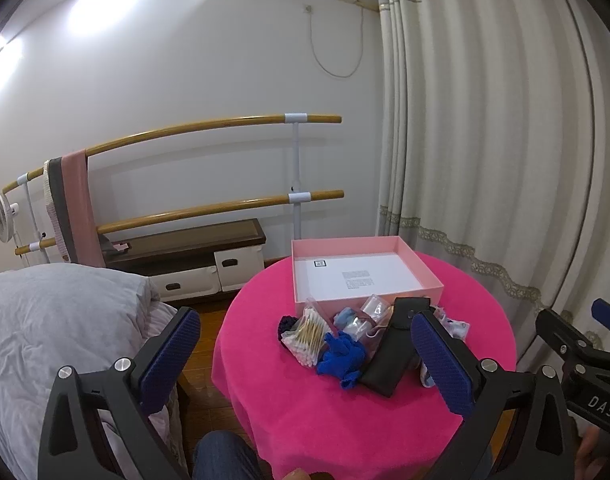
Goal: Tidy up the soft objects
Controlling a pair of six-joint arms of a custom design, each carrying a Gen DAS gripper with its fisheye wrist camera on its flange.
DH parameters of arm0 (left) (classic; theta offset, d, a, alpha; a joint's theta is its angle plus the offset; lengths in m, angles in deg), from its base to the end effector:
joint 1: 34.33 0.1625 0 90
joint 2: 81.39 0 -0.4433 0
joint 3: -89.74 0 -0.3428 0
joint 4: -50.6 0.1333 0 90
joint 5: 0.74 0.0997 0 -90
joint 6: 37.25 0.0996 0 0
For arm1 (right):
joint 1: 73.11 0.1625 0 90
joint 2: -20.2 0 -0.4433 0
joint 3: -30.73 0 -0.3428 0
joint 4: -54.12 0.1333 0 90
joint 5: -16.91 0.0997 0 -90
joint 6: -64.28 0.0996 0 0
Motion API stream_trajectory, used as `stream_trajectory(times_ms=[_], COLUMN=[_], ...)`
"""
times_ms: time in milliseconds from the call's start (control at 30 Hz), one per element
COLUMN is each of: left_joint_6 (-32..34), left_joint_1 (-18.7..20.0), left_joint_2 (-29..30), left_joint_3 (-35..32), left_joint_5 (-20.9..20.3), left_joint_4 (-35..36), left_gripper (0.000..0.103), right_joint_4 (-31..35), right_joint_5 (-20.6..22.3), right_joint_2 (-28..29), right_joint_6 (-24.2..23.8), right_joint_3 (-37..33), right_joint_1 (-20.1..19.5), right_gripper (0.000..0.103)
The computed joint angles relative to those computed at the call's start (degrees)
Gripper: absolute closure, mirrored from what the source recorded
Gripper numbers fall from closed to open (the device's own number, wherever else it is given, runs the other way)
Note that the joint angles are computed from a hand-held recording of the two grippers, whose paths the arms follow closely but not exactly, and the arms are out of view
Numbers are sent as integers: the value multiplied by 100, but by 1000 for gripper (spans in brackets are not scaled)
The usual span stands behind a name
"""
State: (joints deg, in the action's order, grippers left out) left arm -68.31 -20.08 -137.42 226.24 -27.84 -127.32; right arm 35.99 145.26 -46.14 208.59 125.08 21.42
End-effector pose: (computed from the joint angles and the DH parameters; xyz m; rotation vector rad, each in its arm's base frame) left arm -0.3420 -0.3159 0.1600 0.7894 2.1611 -1.2181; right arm 0.1140 -0.5331 0.2959 0.1263 -1.8964 1.3072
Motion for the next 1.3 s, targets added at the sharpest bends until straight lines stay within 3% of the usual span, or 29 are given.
stream_trajectory(times_ms=[467, 833, 1300], left_joint_6=[10, 0, 3], left_joint_1=[18, -289, -341], left_joint_2=[12, 126, 210], left_joint_3=[1, 76, 279], left_joint_5=[6, 555, 534], left_joint_4=[-73, -279, -642], left_gripper=[0, 0, 0], right_joint_4=[-227, -873, -1016], right_joint_5=[-49, -353, -408], right_joint_2=[-61, -224, -340], right_joint_6=[-79, -423, -387], right_joint_3=[39, 413, 526], right_joint_1=[61, 221, 205], right_gripper=[0, 0, 0])
